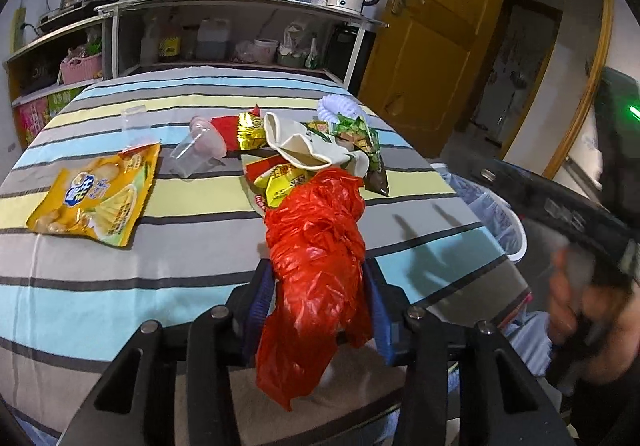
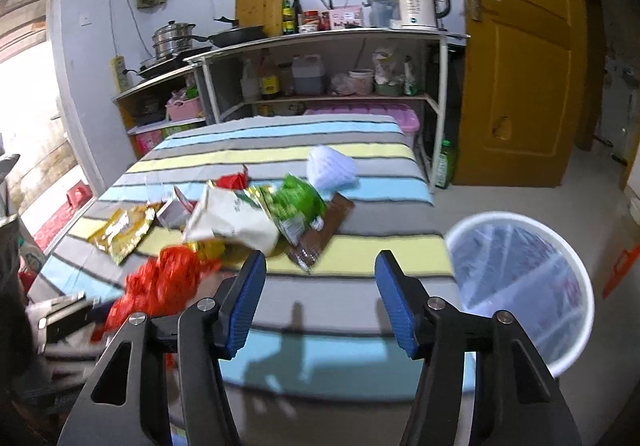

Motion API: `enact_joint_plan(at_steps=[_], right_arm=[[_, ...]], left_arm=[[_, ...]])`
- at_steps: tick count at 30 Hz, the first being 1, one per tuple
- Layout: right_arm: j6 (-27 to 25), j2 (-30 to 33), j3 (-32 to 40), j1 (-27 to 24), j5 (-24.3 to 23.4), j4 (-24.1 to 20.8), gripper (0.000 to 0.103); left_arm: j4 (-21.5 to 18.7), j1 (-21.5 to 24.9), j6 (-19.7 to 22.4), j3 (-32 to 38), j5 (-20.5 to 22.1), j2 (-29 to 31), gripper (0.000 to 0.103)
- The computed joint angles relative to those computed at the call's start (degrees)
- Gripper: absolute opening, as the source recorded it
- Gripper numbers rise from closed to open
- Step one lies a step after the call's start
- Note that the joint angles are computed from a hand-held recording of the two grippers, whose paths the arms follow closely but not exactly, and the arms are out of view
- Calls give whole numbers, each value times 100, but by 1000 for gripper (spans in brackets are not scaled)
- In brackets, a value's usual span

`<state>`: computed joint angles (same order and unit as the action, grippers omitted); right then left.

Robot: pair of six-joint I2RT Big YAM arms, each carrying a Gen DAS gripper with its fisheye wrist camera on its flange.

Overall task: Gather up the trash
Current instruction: 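Grasp the red plastic bag with the left tool while the right tool grasps the green wrapper, then carry both items over the white bin and open both tools to drop them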

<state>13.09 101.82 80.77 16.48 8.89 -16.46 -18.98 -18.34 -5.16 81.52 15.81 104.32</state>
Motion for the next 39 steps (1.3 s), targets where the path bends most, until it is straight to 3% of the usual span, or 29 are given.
enact_joint_plan(at_steps=[5, 15, 19, 20, 23, 39], right_arm=[[-160, 487, 702, 23, -143, -255, 58], [53, 1528, 2141, -145, -596, -1325, 58], [214, 1645, 2297, -223, -861, -1537, 35], [237, 1638, 2288, -229, -887, -1535, 24], [254, 1589, 2213, -239, -904, -1465, 10], [300, 767, 1105, -246, -891, -559, 5]], left_arm=[[126, 148, -84, -132, 133, -138, 46], [286, 290, -197, -79, 206, -69, 46], [325, 297, -242, -99, 203, -61, 46], [324, 301, -248, -90, 197, -52, 46], [309, 305, -239, -65, 172, -32, 46], [325, 194, -176, -117, -130, -216, 46]])
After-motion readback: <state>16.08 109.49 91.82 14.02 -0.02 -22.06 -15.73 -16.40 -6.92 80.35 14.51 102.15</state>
